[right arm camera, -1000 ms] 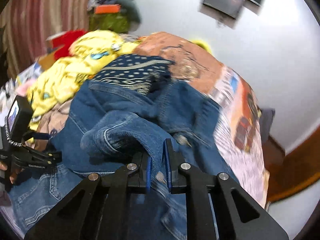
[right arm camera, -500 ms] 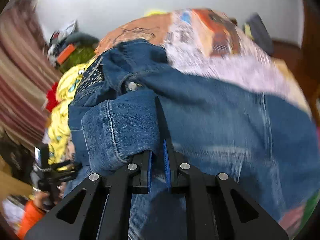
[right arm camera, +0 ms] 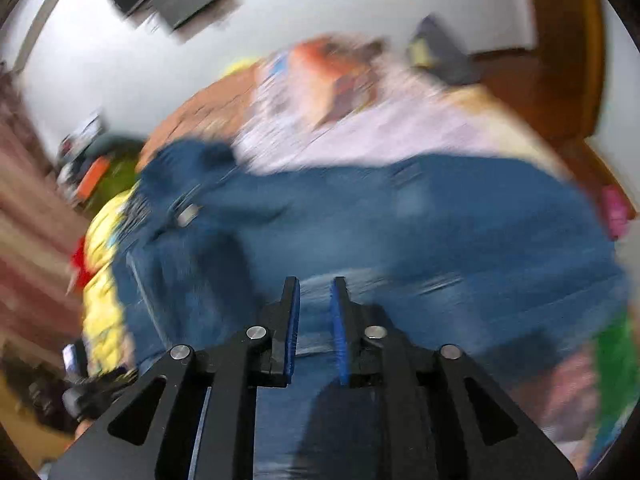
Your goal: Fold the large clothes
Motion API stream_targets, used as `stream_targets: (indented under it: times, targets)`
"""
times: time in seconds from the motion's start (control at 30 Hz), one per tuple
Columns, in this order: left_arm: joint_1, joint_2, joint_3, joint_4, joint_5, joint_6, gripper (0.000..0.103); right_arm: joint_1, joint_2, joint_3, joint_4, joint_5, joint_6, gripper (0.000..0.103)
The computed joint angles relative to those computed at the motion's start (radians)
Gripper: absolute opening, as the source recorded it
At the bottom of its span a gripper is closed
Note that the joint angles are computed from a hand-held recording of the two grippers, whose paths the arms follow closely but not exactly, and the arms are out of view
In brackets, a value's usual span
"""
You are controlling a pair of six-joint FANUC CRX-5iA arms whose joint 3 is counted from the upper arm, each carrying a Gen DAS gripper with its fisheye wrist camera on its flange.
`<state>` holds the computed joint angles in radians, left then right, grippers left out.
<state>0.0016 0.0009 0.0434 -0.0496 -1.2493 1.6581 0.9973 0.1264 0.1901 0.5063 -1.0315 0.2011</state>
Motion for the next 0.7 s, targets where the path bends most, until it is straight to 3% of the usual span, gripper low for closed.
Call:
stream_targets:
  times: [0.2, 0.27, 0.47, 0.6, 0.7]
  targets:
    - [-0.055, -0.022, 0.055, -0.086, -0.04, -0.014, 0.085, 0.008, -0.028, 0.03, 0.006, -0.172, 0.136, 0.019]
    - [-0.069, -0.048, 0.065, -0.084, -0.022, -0.028, 0.085, 0.018, -0.018, 0.062, -0.005, -0.197, 0.194, 0.03]
    - [-0.111, -0.088, 0.12, -0.062, 0.034, -0.05, 0.085, 0.05, 0.022, 0.115, 0.003, -0.09, 0.281, 0.06]
    - [-0.137, -0.098, 0.141, -0.049, 0.073, -0.063, 0.086, 0.061, 0.128, 0.256, -0.032, -0.085, 0.389, 0.07]
    - [-0.156, -0.089, 0.152, -0.047, 0.095, -0.069, 0.088, 0.069, 0.24, 0.415, -0.078, -0.15, 0.501, 0.074]
